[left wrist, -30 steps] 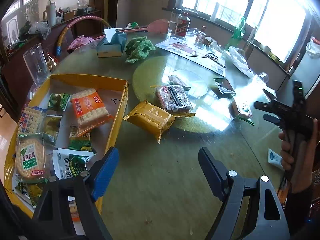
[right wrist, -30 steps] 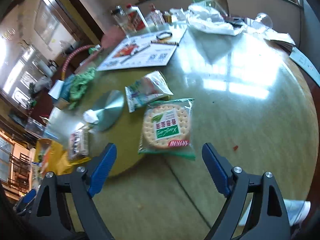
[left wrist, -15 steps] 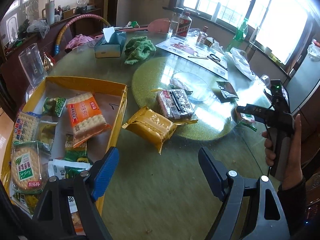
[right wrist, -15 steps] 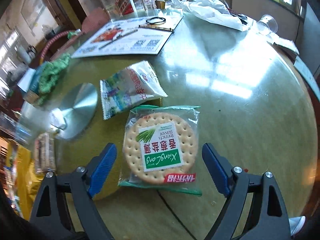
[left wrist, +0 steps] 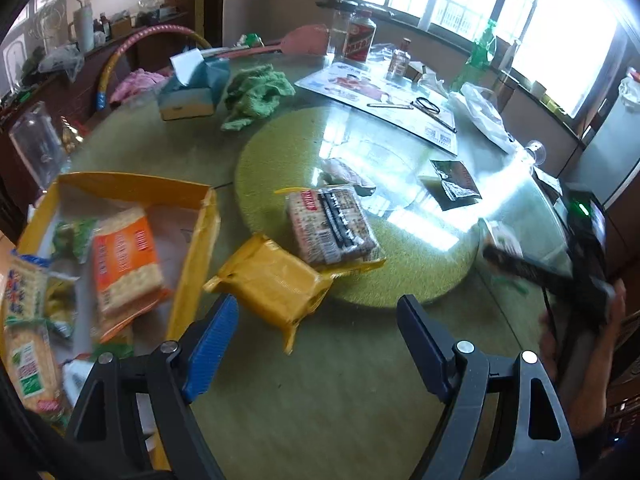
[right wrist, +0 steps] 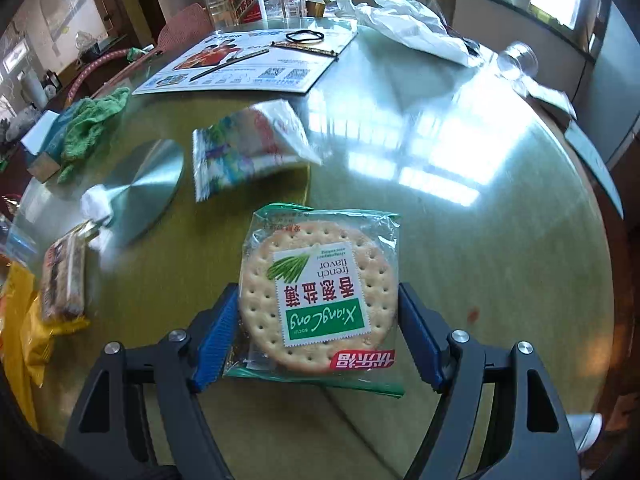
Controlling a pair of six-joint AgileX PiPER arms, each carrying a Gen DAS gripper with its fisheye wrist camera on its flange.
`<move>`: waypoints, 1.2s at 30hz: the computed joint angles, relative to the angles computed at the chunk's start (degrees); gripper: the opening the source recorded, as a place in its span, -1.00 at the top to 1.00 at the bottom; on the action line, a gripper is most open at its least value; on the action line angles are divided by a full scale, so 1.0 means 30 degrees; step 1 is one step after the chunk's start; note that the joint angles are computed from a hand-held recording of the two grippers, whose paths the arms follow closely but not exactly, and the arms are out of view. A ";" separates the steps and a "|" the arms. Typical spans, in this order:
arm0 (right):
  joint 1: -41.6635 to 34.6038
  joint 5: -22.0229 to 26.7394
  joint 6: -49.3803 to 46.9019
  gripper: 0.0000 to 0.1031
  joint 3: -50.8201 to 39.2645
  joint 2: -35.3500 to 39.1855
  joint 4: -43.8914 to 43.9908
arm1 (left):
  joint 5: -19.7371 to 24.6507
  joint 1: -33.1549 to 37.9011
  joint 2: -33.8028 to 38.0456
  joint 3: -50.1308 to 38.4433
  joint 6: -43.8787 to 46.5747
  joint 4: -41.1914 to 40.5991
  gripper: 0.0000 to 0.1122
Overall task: Organize snacks
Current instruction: 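Grasp the black-striped cracker pack with the left gripper while the right grasps another round cracker pack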
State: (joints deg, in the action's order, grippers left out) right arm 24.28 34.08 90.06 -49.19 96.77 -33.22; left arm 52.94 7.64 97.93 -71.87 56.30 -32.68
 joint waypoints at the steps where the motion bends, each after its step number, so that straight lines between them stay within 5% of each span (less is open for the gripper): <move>1: 0.0381 -0.0090 0.0527 -0.49 0.0404 -0.0414 0.0052 | -0.0139 -0.0497 0.0466 -0.0451 -0.0688 0.0392 -0.45; 9: 0.4246 -0.0088 0.7287 -0.49 0.2555 -0.2301 -0.2288 | -0.0260 -0.3301 0.3339 -0.3759 -0.5012 0.2952 -0.45; 19: 0.4911 0.0137 0.9050 -0.49 0.2589 -0.2137 -0.3626 | -0.1609 -0.5376 0.4808 -0.4527 -0.8537 0.6640 -0.45; 36: 0.5434 0.0326 0.9403 -0.49 0.2513 -0.2098 -0.3734 | -0.3394 -0.5433 0.4677 -0.3322 -0.8797 0.6029 -0.25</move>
State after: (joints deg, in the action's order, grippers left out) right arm 40.59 35.06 118.27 -41.65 90.48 -44.43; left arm 42.76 -8.66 111.96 -81.83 29.91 -14.59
